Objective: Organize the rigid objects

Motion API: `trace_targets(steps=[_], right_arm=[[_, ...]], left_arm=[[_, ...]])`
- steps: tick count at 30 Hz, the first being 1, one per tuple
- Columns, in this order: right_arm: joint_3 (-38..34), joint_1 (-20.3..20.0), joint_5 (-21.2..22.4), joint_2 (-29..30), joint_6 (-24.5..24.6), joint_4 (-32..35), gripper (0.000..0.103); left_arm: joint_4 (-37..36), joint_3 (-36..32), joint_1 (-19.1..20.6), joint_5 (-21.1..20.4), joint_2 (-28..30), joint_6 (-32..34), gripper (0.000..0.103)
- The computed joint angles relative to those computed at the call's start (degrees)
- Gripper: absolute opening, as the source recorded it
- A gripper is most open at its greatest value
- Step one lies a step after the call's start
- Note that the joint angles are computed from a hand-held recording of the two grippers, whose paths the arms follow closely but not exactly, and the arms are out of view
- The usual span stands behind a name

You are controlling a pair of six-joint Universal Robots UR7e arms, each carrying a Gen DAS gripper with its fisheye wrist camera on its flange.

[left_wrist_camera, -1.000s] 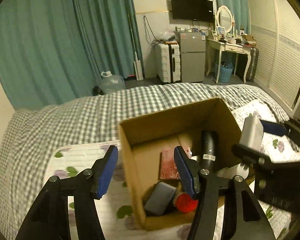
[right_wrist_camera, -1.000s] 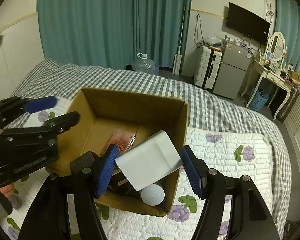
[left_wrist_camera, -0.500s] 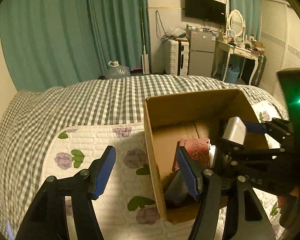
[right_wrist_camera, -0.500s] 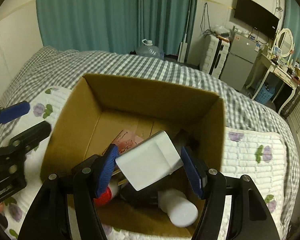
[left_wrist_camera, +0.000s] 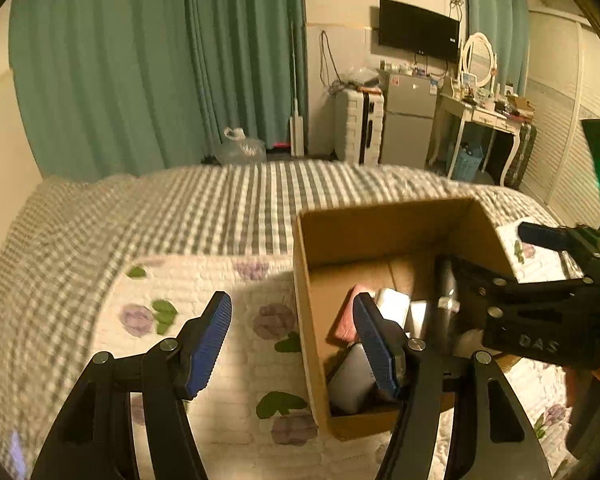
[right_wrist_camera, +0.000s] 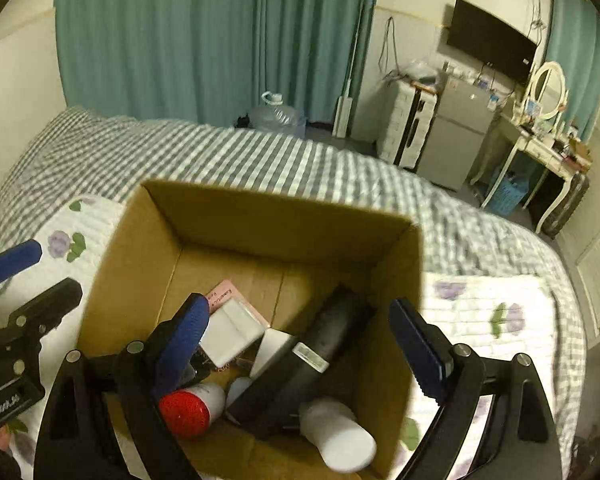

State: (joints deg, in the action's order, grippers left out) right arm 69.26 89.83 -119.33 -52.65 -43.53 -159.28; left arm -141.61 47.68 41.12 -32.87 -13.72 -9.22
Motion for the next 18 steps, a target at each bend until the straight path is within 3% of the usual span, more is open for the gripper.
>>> trace_targets(steps=[3,11,18], right_arm=[[3.1,1.2,-0.5,-3.6,-1.8,-3.1,0.094],[11.1,3.2,1.4,-14.5,-0.1,-7.1,0.103],[19.2,3.6,4.8,-24.0,0.7,-9.5,0.103]], left_arm=[[-2.2,0.5,-2.1,1.6,-0.6,1.0,0.070],[-6.0,6.4,-7.5,5.5,-4.6,-0.4,0.072],[-10.6,12.4,-11.0,7.5,-7.5,-2.5,0.074]])
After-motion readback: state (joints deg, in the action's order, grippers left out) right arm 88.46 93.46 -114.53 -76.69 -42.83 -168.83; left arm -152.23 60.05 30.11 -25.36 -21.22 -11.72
